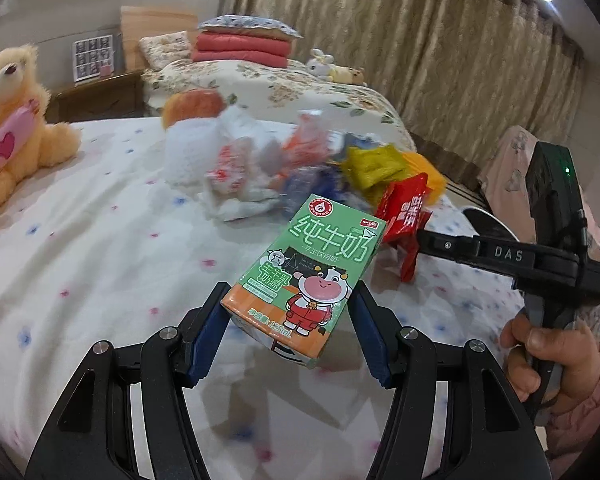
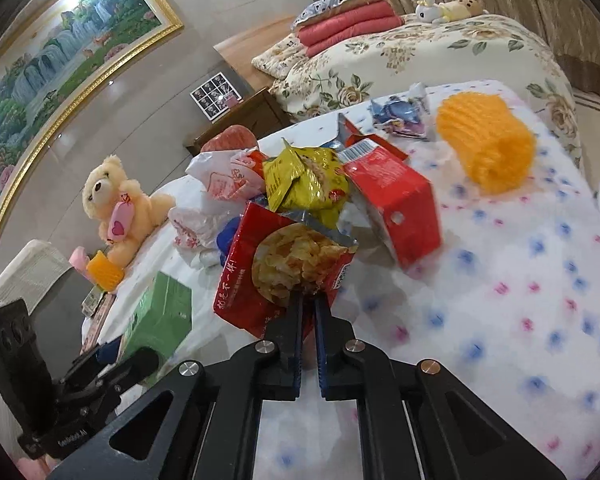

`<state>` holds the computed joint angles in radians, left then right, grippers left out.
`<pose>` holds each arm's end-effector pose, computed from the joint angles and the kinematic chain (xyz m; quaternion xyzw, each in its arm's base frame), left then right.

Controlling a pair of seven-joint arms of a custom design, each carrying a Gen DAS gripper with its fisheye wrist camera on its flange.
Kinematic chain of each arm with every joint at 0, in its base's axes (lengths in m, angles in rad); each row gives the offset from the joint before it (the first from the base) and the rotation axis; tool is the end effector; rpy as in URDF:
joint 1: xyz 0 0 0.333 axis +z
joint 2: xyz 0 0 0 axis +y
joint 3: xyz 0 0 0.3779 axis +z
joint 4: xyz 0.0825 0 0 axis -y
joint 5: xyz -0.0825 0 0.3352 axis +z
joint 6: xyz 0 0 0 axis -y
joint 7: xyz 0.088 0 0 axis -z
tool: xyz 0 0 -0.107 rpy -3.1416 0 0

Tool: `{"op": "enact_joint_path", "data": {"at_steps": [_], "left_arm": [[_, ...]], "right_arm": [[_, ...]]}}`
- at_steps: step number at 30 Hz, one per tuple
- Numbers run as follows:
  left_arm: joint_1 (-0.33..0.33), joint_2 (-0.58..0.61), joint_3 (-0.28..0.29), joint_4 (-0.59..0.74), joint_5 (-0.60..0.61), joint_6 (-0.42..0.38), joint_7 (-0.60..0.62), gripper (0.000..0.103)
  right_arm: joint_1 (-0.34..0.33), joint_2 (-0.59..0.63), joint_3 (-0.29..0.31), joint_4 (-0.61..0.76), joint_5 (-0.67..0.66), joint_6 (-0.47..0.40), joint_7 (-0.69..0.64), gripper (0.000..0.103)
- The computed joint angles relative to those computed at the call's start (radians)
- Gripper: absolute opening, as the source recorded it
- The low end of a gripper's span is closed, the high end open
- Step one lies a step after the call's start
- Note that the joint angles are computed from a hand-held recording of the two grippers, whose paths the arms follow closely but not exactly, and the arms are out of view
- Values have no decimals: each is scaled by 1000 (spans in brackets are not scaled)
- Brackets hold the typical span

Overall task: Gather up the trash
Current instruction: 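Carry the milk carton and red snack bag over the trash bin with both tools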

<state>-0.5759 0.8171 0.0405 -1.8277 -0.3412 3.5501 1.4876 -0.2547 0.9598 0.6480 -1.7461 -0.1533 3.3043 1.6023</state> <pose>0.6169 -0.3264 0.2774 -0.6043 0.6684 -0.3842 0.2012 0.7013 0.1641 0.2705 -0.6699 0.6129 -0.0523 0.4157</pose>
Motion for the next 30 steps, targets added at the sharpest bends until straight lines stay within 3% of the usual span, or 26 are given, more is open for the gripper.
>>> {"op": "enact_joint_path", "data": {"at_steps": [2, 10, 19, 30], "left_arm": [[-36, 8, 28, 19, -17, -13, 5, 60], [-53, 36, 4, 96, 38, -54, -2, 60], [-80, 79, 9, 215, 106, -136, -16, 60], [-130, 165, 39, 423, 228, -264, -86, 60]], "right_arm": [[-26, -19, 4, -54, -3, 33, 9, 5], [-93, -91, -34, -206, -68, 151, 121, 4], [-103, -164, -132, -303, -128, 265, 249, 4], [-107, -217, -258, -357, -208, 335, 397, 4]]}}
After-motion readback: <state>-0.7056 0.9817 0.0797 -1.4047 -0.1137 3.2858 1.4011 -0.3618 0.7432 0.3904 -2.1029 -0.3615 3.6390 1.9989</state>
